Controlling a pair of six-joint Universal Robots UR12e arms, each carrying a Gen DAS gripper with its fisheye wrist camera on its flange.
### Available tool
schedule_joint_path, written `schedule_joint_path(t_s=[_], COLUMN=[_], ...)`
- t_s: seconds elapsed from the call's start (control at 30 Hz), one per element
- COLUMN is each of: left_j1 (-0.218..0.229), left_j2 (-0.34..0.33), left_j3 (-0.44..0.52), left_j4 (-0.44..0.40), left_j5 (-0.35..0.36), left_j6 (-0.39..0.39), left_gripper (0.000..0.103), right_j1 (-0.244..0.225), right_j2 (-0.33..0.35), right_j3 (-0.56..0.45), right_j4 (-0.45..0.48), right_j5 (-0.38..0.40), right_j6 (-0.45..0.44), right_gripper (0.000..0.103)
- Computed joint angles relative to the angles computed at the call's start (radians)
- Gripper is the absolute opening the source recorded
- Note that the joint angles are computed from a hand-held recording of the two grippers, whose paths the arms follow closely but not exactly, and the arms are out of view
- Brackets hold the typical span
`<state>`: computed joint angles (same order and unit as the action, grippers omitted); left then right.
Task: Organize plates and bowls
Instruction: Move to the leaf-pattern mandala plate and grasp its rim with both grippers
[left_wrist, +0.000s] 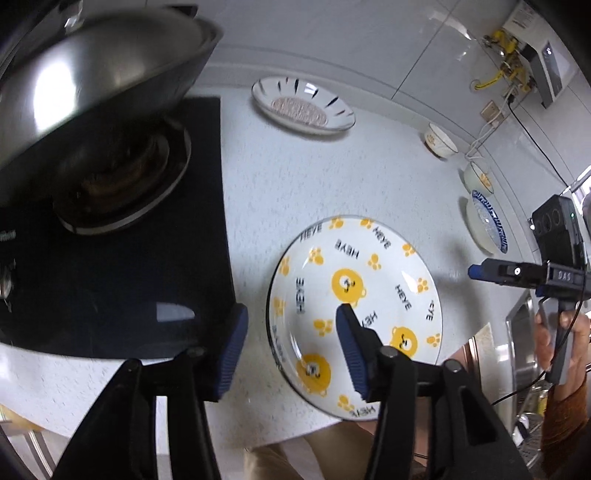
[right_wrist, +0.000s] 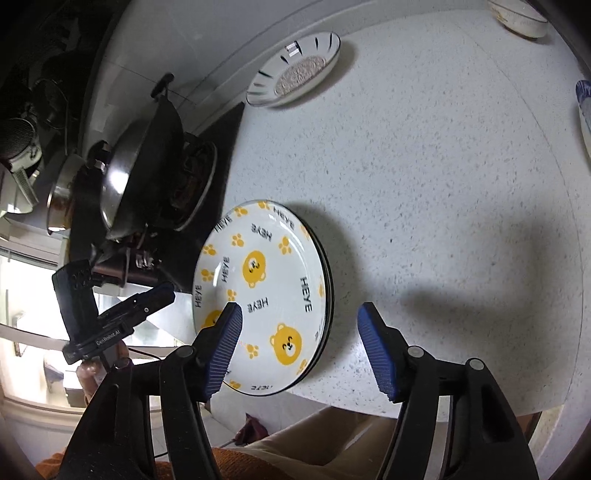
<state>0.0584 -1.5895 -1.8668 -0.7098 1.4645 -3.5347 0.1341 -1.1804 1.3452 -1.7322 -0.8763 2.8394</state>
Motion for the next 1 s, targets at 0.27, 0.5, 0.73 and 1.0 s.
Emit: schedule_joint_path(t_s=[0.27, 0.5, 0.73, 1.0], left_j1=[0.011, 0.017, 0.056, 0.09], left_j2=[-0.078, -0.21, -0.359, -0.466], left_j3=[0.106, 0.279, 0.465, 0.587], left_j4=[0.017, -0.032, -0.14, -0.213], left_j5=[0.001, 0.065, 0.049, 0.073], left_j6=[0.03, -0.03, -0.103, -0.159], left_gripper=[0.063, 0.063, 0.063, 0.063], right_j1=[-0.02, -0.022, -0.013, 0.002], right_j2=[0.031, 0.107, 0.26, 0.428], right_j3=[-0.059, -0.171, -0.389, -0.613], right_j4=[-0.049, -0.035, 0.059, 0.14], right_j5=[0.078, 0.107, 0.147, 0.226], right_j6=[0.003, -0.011, -0.017, 0.026], right_gripper=[0.086, 0.102, 0.102, 0.102])
